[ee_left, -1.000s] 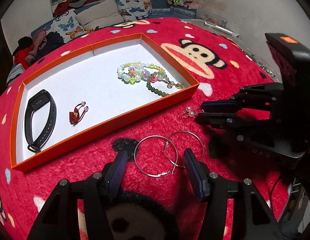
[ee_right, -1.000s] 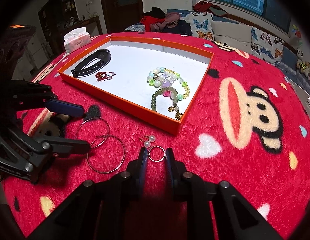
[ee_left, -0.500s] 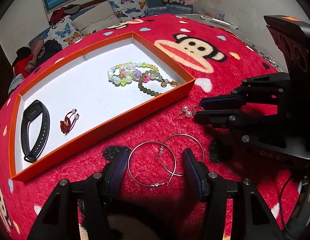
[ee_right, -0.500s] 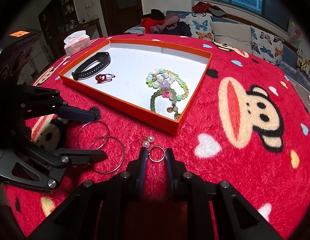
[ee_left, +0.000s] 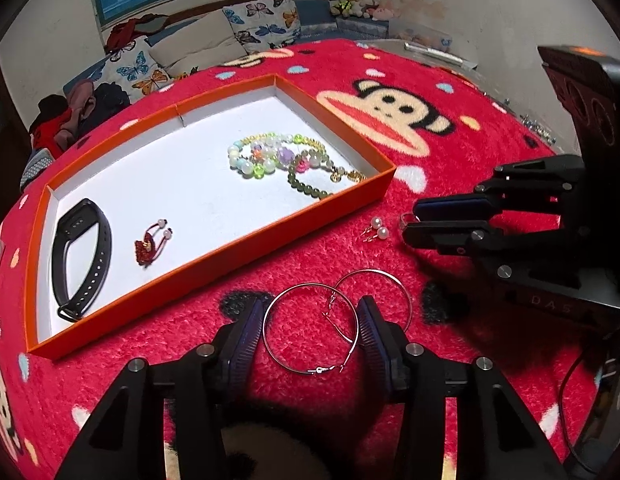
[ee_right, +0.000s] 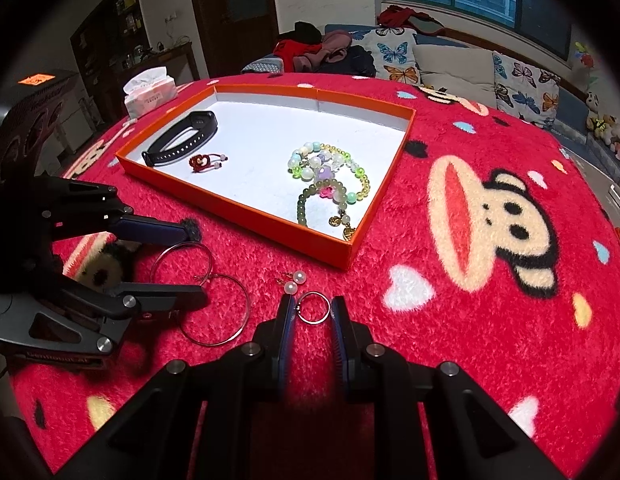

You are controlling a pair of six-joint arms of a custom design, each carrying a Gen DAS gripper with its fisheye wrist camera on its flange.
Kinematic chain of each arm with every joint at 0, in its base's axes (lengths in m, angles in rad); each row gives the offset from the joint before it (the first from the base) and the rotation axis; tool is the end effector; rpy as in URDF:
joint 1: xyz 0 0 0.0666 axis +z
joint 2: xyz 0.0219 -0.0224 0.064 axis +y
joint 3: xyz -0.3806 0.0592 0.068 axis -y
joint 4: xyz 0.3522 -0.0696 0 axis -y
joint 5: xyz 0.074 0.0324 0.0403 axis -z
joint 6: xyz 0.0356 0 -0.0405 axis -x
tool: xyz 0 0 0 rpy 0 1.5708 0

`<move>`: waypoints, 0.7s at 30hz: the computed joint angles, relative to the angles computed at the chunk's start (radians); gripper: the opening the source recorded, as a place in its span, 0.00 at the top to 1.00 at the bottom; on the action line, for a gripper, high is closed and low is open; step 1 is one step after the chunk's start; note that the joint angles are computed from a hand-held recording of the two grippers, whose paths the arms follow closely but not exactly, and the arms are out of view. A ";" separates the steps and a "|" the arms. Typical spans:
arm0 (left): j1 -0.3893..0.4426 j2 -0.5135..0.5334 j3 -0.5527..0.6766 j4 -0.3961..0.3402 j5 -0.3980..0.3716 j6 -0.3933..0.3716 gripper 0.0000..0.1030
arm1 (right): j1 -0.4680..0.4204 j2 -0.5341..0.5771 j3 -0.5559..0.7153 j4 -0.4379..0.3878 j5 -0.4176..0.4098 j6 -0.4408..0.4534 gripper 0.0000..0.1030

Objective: Organize jewelry
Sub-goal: 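Grasp the silver hoop with the left gripper and lift both toward the tray, then open the left gripper over the tray while the right gripper releases the pearl earring inside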

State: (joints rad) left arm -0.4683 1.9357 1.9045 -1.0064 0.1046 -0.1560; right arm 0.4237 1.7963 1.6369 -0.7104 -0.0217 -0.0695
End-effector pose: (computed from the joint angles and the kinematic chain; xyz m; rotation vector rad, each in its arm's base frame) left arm 0.5592 -0.2875 0.3566 0.8403 2.4820 -0.2468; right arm 0.5391 0.2435 0.3466 -0.4422 2.4157 0.2450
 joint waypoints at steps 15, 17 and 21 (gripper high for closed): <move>0.071 -0.038 0.067 0.026 0.013 0.038 0.49 | 0.016 -0.006 0.060 0.010 0.026 0.002 0.80; 0.085 -0.012 0.119 0.009 0.010 0.042 0.49 | 0.011 0.008 0.085 0.008 0.022 -0.003 0.80; 0.108 0.059 0.238 -0.041 0.004 0.051 0.49 | 0.005 0.057 0.161 -0.009 0.029 -0.006 0.80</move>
